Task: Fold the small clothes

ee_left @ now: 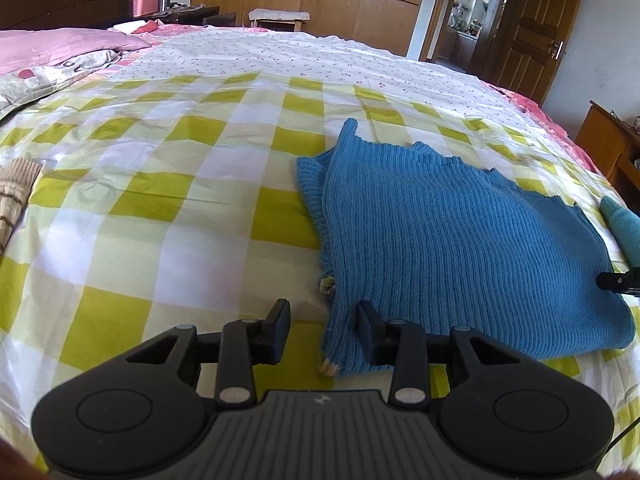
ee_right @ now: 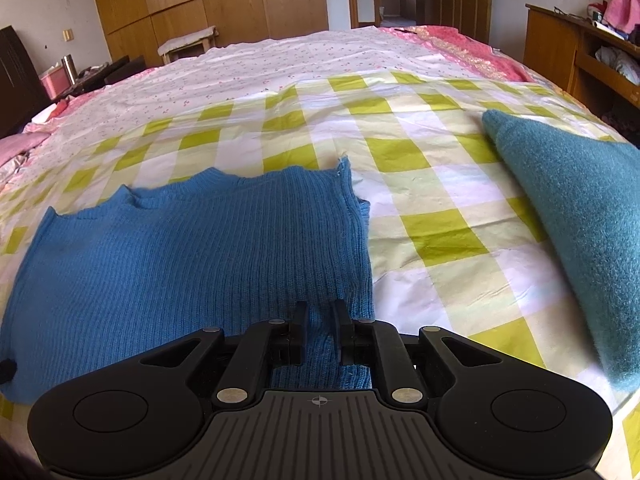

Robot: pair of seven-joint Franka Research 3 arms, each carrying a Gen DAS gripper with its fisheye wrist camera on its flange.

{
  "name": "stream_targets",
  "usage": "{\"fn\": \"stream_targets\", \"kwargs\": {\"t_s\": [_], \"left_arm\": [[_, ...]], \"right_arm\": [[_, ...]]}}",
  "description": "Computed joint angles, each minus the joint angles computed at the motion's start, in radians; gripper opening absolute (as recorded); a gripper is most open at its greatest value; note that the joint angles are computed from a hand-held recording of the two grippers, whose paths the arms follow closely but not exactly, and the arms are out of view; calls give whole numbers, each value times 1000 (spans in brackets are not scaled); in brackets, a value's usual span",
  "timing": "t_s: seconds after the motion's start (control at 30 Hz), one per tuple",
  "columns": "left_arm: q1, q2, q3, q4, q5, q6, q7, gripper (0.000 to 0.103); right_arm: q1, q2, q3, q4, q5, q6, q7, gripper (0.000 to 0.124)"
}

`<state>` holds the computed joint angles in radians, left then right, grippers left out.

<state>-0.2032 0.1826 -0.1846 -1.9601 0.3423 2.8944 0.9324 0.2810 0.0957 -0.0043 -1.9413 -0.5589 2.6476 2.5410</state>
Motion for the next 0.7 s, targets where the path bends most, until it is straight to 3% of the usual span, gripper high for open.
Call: {"fn": "stream_targets", "kwargs": {"t_s": [0.2, 0.7], "left_arm": [[18, -18, -13, -28, -64, 46, 11, 43], [46, -8, -62, -31, -252, 49, 141, 44]], "right_arm": [[1, -21, 5, -5, -23, 8, 11, 15], [23, 14, 4, 49, 43, -32, -60, 18]]}}
